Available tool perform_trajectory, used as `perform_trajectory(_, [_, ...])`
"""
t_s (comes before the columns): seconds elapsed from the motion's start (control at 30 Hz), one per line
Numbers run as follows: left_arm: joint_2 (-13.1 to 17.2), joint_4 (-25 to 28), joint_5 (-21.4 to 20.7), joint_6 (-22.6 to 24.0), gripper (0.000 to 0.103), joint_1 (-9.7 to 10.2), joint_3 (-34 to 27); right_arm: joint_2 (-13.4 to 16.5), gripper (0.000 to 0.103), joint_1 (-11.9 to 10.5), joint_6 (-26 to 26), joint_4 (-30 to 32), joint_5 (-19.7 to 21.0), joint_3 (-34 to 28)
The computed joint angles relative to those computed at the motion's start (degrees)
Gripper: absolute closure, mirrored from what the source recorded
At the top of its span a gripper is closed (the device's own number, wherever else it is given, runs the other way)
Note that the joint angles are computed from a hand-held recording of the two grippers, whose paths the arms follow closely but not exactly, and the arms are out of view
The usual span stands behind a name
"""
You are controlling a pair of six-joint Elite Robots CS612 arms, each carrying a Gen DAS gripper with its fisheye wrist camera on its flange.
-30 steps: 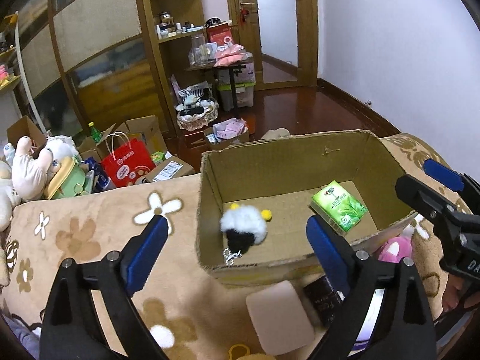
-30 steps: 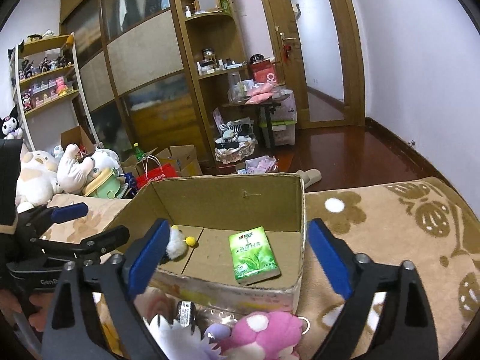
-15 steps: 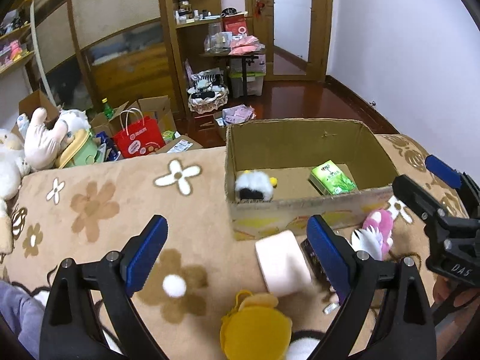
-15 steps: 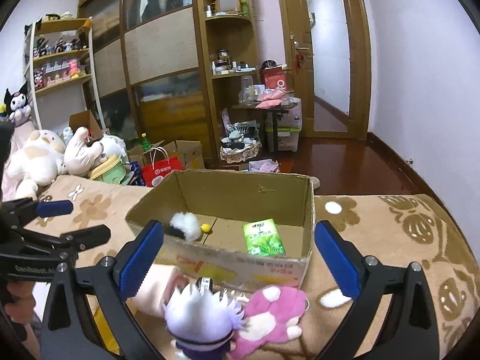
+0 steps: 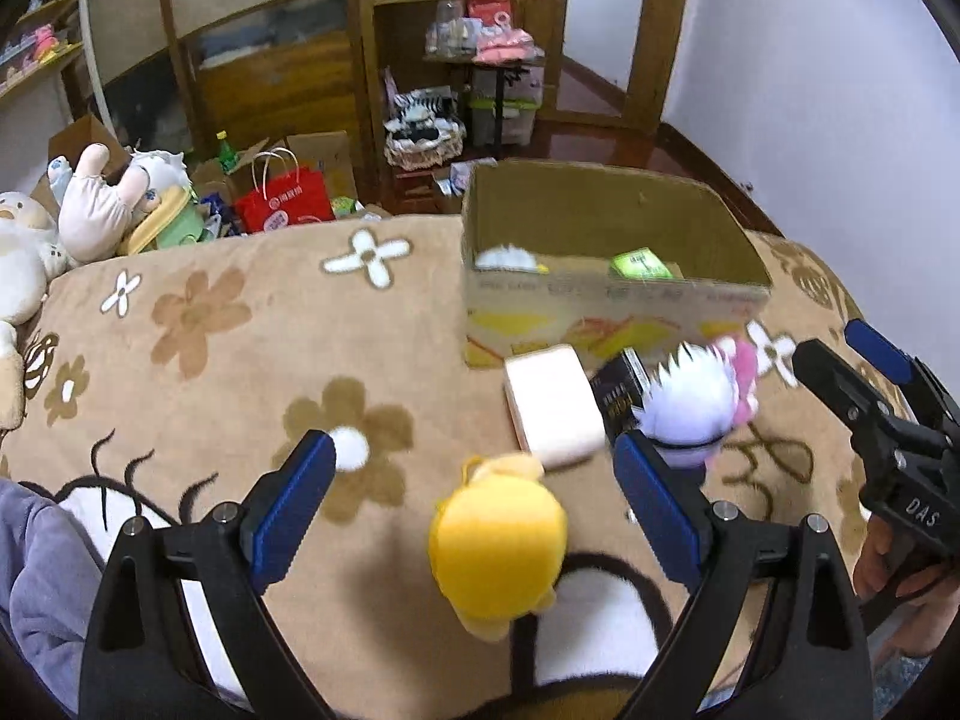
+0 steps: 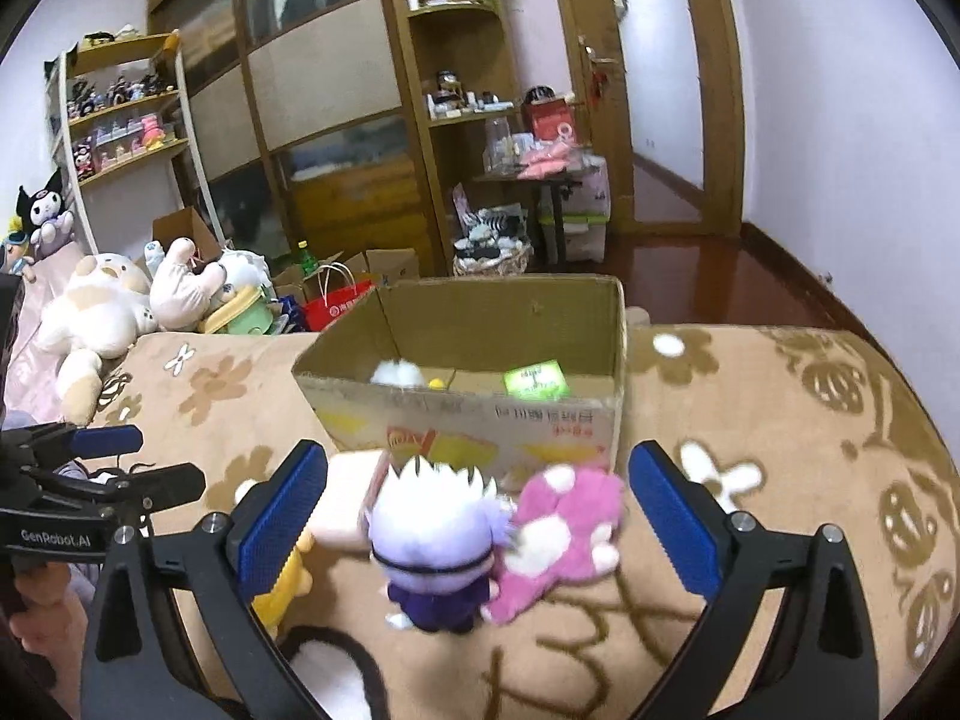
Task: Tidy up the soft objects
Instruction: 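Move both tools back toward the remaining plush toys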
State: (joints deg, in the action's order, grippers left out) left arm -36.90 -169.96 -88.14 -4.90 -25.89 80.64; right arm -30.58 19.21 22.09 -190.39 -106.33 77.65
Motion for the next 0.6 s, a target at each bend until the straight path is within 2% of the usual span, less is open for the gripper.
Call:
perform_trajectory(0.27, [0.0, 3.5, -0.2, -0.5, 0.01, -0.18, 0.0, -0.3, 0.0, 0.2, 0.0, 0.1, 0.5, 1.0])
perform_trajectory(0.6, [1.3, 9.9, -0.7, -0.9, 0.01, -0.1, -2.7, 0.9, 0.0, 0.0, -0.2, 1.8, 2.4, -0.8])
